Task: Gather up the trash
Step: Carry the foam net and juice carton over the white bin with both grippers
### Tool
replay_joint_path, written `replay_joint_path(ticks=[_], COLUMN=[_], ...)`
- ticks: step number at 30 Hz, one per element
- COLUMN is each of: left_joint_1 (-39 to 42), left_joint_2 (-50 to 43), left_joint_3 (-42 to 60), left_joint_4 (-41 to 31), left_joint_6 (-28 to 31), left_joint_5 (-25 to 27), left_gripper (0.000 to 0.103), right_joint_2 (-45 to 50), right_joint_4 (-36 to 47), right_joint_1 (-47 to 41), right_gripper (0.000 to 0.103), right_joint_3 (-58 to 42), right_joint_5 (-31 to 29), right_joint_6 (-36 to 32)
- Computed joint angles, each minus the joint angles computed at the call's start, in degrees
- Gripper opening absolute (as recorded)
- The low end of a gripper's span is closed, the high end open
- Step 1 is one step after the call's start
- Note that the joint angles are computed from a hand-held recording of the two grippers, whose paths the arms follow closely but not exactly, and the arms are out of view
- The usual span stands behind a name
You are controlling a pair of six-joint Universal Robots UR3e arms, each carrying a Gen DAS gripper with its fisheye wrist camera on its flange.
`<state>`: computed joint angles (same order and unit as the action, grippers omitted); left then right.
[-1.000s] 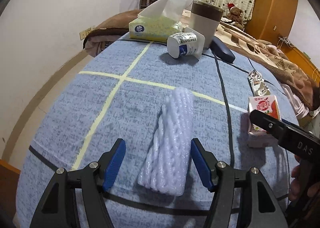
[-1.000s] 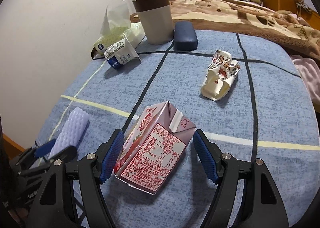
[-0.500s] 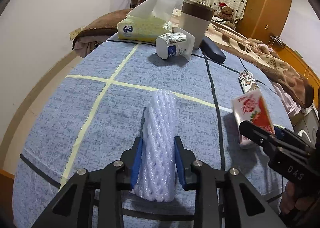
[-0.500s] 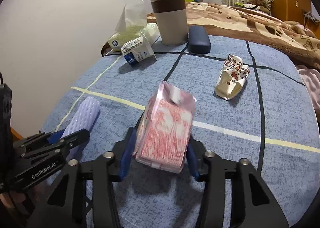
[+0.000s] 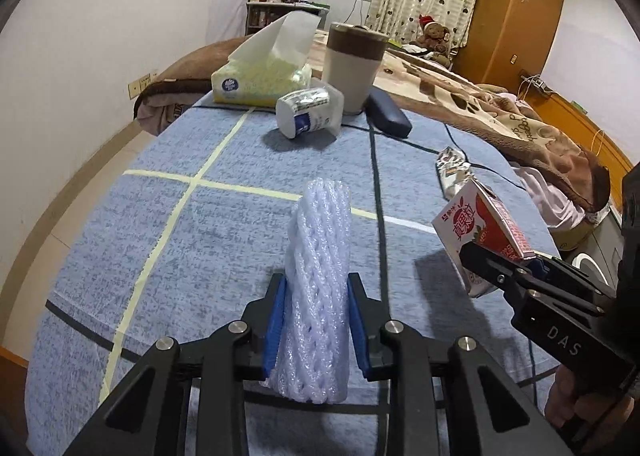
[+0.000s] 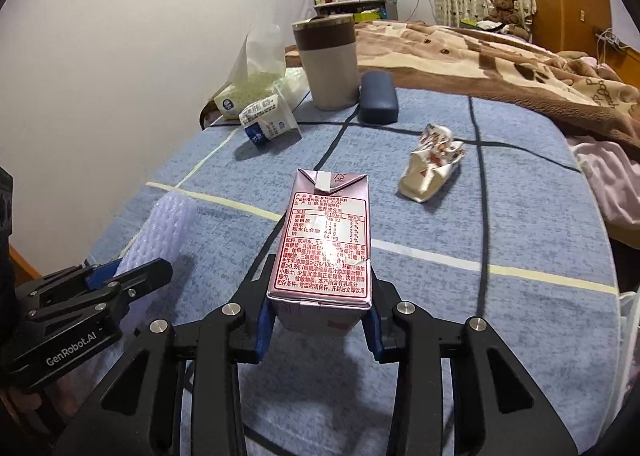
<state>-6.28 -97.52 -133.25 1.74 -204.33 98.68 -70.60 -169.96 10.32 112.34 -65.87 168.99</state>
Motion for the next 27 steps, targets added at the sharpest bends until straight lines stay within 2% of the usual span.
replay_joint_path(ticks=[12, 19, 27], left_joint_1=[-11.0, -19.0, -25.9], left_joint_2=[3.4, 0.5, -5.1], left_joint_3=[4.7, 12.1, 22.2], left_joint_4=[-4.9, -7.8, -10.7], left_joint_6=[-4.1, -5.7, -6.0], left_joint_5=[7.0, 11.4, 13.9], left_gripper=[0.03, 0.03, 0.03], right_joint_2=[-12.2, -21.8, -30.4], right_joint_4=[-1.6, 0.0, 3.0], right_joint_1=[-8.9, -17.4, -27.4], right_gripper=[0.038, 0.038, 0.038], right_joint_3=[11.2, 18.5, 23.9], right_joint_5=[4.5, 8.2, 12.5], right_joint_6=[-2.6, -5.9, -8.8])
